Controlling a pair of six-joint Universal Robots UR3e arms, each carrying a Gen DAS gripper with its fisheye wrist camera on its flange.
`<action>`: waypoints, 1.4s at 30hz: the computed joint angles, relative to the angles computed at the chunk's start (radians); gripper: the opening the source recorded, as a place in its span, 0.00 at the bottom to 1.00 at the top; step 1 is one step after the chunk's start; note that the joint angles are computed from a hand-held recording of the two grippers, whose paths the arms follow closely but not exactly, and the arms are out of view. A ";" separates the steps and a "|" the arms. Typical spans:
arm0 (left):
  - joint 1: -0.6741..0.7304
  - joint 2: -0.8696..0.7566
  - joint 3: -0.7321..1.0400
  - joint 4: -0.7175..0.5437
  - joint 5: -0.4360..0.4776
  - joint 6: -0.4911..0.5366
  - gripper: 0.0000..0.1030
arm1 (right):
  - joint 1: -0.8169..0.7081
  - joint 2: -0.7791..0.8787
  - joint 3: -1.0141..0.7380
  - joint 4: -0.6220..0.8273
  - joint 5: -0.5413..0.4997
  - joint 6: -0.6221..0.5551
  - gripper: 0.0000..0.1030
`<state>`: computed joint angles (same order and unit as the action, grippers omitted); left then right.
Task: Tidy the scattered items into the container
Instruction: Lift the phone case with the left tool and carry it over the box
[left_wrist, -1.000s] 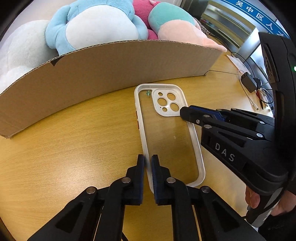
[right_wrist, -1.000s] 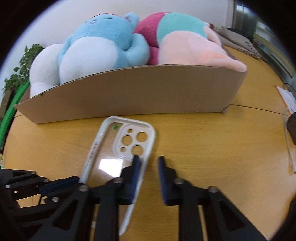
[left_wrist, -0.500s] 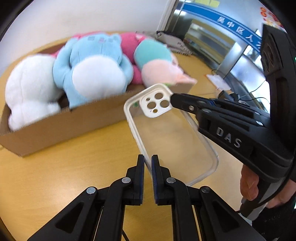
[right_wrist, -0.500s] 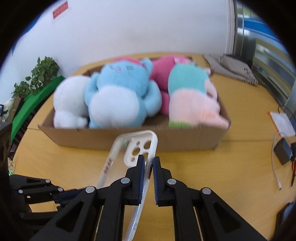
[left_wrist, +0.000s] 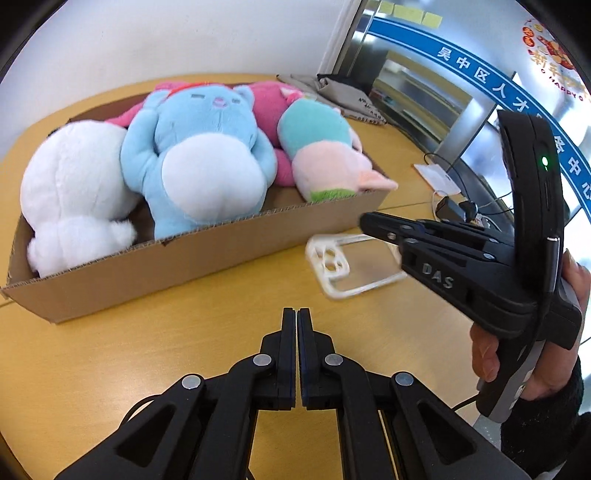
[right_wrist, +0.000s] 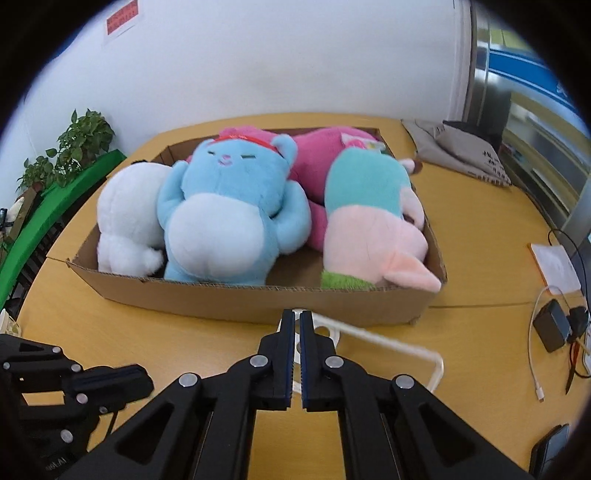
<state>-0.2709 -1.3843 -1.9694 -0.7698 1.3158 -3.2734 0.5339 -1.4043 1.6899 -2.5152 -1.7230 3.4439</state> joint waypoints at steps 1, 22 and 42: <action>0.007 -0.010 -0.001 0.001 -0.010 0.000 0.01 | -0.016 -0.020 0.039 -0.014 0.006 0.009 0.02; -0.097 -0.496 0.315 0.000 -0.068 -0.096 0.14 | -0.359 -0.151 0.427 -0.141 0.139 -0.192 0.13; 0.041 -0.052 0.148 0.021 0.004 -0.034 0.10 | -0.152 -0.225 0.221 -0.127 0.028 -0.137 0.04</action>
